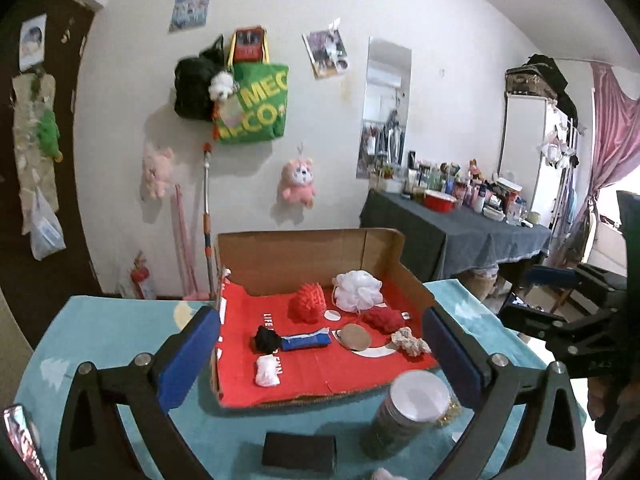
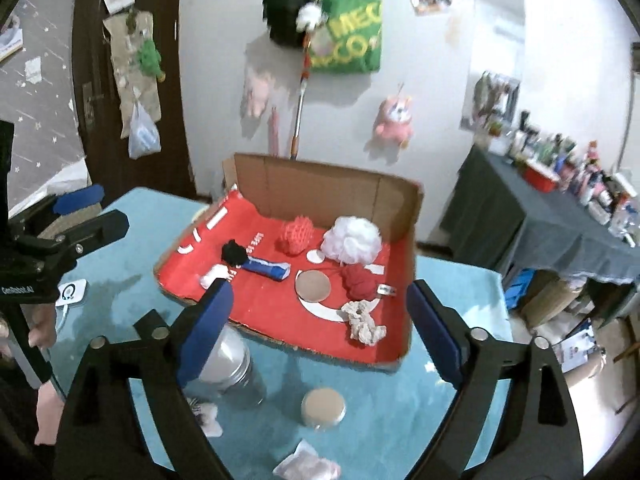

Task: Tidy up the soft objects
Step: 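Withdraw both tools from the box toward the remaining items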

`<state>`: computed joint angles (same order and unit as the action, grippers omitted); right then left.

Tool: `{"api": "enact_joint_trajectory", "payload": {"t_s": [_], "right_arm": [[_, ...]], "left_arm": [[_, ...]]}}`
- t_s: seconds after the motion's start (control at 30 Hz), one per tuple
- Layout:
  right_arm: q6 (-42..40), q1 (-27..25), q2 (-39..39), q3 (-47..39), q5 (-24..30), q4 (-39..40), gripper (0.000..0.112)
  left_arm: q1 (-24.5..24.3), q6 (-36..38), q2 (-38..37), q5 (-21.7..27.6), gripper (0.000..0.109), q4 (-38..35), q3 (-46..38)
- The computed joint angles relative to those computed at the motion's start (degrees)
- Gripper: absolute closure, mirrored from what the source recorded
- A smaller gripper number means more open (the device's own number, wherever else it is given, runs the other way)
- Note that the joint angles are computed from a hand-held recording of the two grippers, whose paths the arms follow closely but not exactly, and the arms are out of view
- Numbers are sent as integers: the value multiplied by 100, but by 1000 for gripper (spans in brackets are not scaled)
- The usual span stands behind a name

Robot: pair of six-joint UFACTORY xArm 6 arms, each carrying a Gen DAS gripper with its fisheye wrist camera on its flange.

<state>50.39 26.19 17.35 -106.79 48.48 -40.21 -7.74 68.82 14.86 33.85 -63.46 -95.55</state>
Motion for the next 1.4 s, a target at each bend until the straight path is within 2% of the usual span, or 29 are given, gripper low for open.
{"api": "enact_joint_trajectory", "payload": {"t_s": [0.13,0.17,0.23,0.5,0.63,0.77,1.0,1.4], "right_arm": [[985,381,-606,821,55,-1075,20],[1276,467,-769,1049,39,-1278,17],[1620,623,-986,1365,79,-1506,16],[2863,1169,-1469,2225,489,-2364,16],[3392,1366,-1616,2564,664,-2607,16],[3704,1609,-1632,2723,1097,-2879,16],[4133,1786,-1605,2999,1334,-2974,16],[4722,1632,-1475,3458,970,-2703,16]], "left_arm": [[7,1184,-826,-287,6,-1077,1081],[4,1375,-972,-323,6,-1251,1260],[46,1792,-1300,-268,6,-1662,1664],[87,2584,-2037,-308,6,-2362,2728],[94,2746,-2231,-352,6,-2514,3074],[79,2795,-2321,-398,6,-2515,3330],[8,2807,-2298,-492,6,-2536,3638],[-214,2746,-1826,-979,6,-2373,3787]]}}
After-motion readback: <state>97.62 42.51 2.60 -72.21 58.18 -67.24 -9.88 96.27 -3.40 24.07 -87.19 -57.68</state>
